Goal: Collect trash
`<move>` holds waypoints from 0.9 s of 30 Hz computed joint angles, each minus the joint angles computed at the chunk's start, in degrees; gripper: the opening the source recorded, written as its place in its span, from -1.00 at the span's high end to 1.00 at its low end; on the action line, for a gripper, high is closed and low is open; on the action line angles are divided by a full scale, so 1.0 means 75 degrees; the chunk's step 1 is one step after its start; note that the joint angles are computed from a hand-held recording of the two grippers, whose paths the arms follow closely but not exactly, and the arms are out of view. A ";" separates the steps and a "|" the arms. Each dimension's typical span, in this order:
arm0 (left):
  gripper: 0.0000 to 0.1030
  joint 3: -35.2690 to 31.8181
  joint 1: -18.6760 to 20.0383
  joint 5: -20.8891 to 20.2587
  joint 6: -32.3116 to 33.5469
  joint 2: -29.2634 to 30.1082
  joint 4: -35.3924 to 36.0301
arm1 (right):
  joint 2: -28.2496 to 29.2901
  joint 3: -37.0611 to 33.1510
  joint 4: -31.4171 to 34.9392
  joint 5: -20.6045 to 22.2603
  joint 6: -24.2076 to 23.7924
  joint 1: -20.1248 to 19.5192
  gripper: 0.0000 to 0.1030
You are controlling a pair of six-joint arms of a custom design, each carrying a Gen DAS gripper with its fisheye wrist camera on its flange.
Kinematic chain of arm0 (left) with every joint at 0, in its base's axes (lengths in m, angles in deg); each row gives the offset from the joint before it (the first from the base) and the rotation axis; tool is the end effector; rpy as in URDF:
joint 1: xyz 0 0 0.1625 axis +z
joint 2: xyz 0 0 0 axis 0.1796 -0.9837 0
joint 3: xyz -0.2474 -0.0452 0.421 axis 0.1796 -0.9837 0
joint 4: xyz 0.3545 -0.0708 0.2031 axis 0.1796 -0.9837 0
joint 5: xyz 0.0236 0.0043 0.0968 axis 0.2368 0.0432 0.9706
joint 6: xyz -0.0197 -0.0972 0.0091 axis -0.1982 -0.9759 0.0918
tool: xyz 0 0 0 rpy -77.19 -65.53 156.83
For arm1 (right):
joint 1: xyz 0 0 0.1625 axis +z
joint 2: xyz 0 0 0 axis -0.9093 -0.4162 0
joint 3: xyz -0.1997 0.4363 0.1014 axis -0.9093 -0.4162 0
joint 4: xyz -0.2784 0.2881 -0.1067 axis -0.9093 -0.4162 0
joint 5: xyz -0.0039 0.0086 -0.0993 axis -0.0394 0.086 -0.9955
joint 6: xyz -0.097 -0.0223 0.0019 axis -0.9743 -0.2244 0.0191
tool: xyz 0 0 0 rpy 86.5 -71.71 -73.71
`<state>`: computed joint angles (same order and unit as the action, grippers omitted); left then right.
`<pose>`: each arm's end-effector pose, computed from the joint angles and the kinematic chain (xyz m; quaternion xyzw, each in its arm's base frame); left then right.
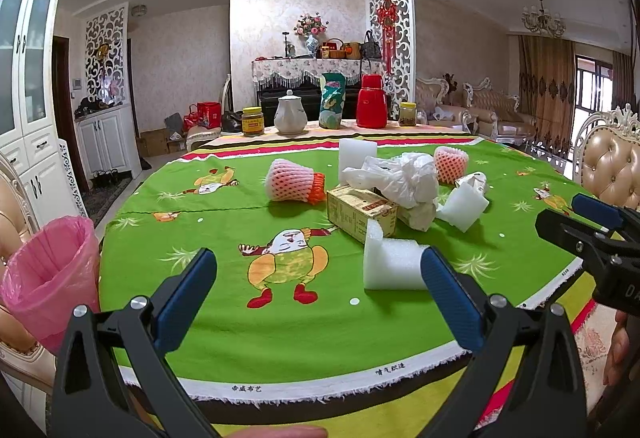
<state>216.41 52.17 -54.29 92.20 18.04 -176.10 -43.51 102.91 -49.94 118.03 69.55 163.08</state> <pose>-0.1099 -0.5500 0.0968 0.4648 0.7903 -0.3721 0.1448 0.1288 -0.4347 0.0820 0.0245 -0.7256 0.5699 0.3849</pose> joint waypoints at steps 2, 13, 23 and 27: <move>-0.92 0.0027 -0.0012 -0.0002 -0.0009 0.0006 -0.0039 | -0.0001 0.0005 0.0001 -0.0001 -0.0003 -0.0008 -0.64; -0.92 0.0066 -0.0028 -0.0029 -0.0057 -0.0033 -0.0016 | -0.0023 0.0092 -0.0092 -0.0049 0.0018 -0.0053 -0.64; -0.92 0.0117 -0.0028 -0.0182 -0.0219 -0.0135 0.0040 | -0.0050 0.0123 -0.0077 -0.0077 0.0070 -0.0114 -0.64; -0.92 0.0092 -0.0011 -0.0208 -0.0211 -0.0107 0.0004 | -0.0041 0.0131 -0.0068 -0.0091 0.0103 -0.0162 -0.64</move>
